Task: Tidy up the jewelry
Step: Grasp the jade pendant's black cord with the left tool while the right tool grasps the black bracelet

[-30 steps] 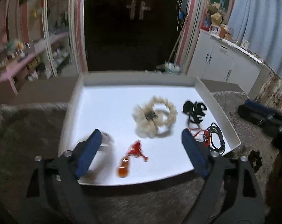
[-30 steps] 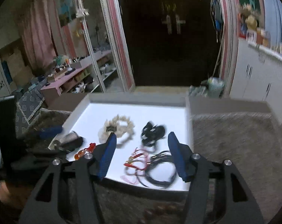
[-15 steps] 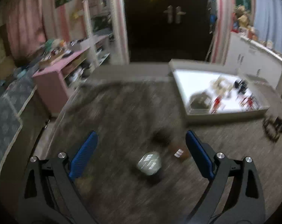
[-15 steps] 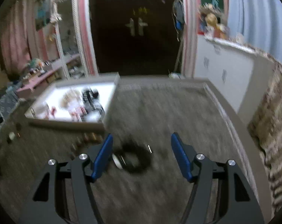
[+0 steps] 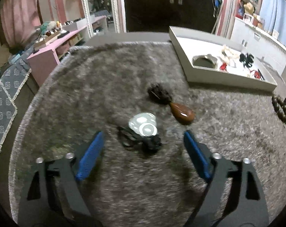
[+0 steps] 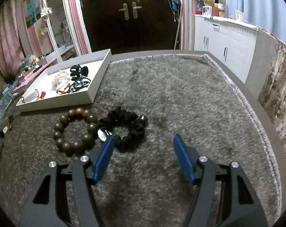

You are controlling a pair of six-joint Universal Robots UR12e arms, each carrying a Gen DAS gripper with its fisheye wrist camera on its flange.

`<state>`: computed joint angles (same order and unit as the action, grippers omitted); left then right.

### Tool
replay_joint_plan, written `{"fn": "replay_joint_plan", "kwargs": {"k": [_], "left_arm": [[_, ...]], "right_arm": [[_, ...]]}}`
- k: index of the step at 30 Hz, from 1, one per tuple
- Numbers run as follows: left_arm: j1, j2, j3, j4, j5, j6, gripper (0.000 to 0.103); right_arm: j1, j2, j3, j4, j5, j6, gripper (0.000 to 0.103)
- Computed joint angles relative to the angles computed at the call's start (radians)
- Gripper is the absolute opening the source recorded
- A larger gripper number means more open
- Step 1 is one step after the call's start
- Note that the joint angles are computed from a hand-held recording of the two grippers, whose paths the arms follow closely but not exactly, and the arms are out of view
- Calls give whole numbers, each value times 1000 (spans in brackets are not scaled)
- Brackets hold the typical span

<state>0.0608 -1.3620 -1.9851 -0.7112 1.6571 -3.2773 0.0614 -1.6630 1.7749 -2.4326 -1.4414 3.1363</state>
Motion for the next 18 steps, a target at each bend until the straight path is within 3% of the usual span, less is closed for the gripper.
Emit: {"fn": "replay_joint_plan", "kwargs": {"k": [3, 6, 8, 10, 15, 17, 18], "left_arm": [[-3, -10, 6, -25, -1, 2, 68], [1, -12, 8, -30, -6, 0, 68], [-3, -17, 10, -31, 7, 3, 69], [-10, -22, 15, -33, 23, 4, 69], [-6, -21, 11, -26, 11, 0, 68], [-3, -18, 8, -16, 6, -3, 60], [0, -15, 3, -7, 3, -9, 51]], "right_arm": [[18, 21, -18, 5, -46, -9, 65], [33, 49, -39, 7, -94, -20, 63], [40, 64, -52, 22, -109, -28, 44], [44, 75, -65, 56, -108, -42, 31], [74, 84, -71, 63, -181, -80, 29], [79, 82, -68, 58, -181, -100, 20], [80, 81, -68, 56, -181, -103, 18]]}}
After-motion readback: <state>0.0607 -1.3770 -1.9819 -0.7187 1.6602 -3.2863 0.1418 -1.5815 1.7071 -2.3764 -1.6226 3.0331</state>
